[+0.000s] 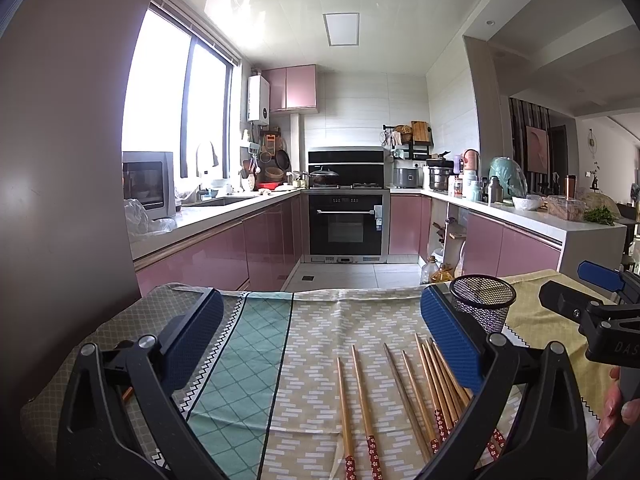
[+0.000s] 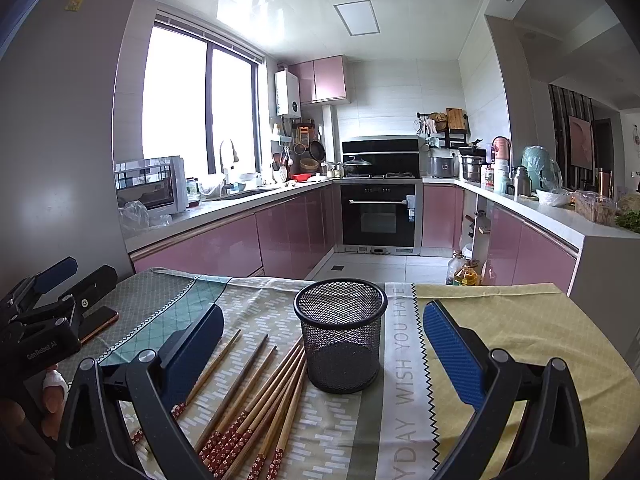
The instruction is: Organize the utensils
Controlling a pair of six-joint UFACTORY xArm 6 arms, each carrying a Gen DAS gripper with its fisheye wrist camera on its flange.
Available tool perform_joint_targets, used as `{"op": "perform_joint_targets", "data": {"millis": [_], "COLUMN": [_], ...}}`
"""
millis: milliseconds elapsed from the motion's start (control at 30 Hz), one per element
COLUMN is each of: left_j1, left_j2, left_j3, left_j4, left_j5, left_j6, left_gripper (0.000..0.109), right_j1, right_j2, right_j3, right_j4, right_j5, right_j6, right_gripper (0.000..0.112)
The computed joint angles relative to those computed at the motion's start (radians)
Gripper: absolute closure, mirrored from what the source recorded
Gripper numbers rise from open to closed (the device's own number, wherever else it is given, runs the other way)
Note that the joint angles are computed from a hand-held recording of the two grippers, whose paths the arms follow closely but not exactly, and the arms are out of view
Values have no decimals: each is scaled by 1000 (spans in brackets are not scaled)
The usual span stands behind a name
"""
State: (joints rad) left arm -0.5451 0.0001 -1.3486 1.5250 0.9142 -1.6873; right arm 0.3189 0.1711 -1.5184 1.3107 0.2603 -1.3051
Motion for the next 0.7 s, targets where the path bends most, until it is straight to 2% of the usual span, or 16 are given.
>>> {"op": "perform_joint_targets", "data": {"millis": [167, 300, 467, 500, 567, 700], "left_j1": [12, 24, 73, 85, 109, 166], "left_j2": [5, 14, 35, 42, 58, 86], "left_j3": [-4, -12, -28, -31, -36, -32], "left_j4": [-16, -56, -198, -237, -322, -506], "left_j5": [-14, -37, -99, -111, -140, -239], "left_j6": [14, 50, 184, 224, 309, 479], "left_gripper": [11, 11, 12, 13, 22, 32], "right_j1": [-11, -25, -48, -52, -57, -58], "right_j2": [13, 44, 113, 131, 169, 228], "right_j3": [-8, -33, -95, -115, -160, -230], "right_j4": [-54, -189, -510, -573, -664, -759], "right_j5": [24, 79, 213, 250, 321, 422], "right_j6": [57, 181, 428, 474, 550, 627], "right_gripper": [15, 15, 17, 19, 33, 50]}}
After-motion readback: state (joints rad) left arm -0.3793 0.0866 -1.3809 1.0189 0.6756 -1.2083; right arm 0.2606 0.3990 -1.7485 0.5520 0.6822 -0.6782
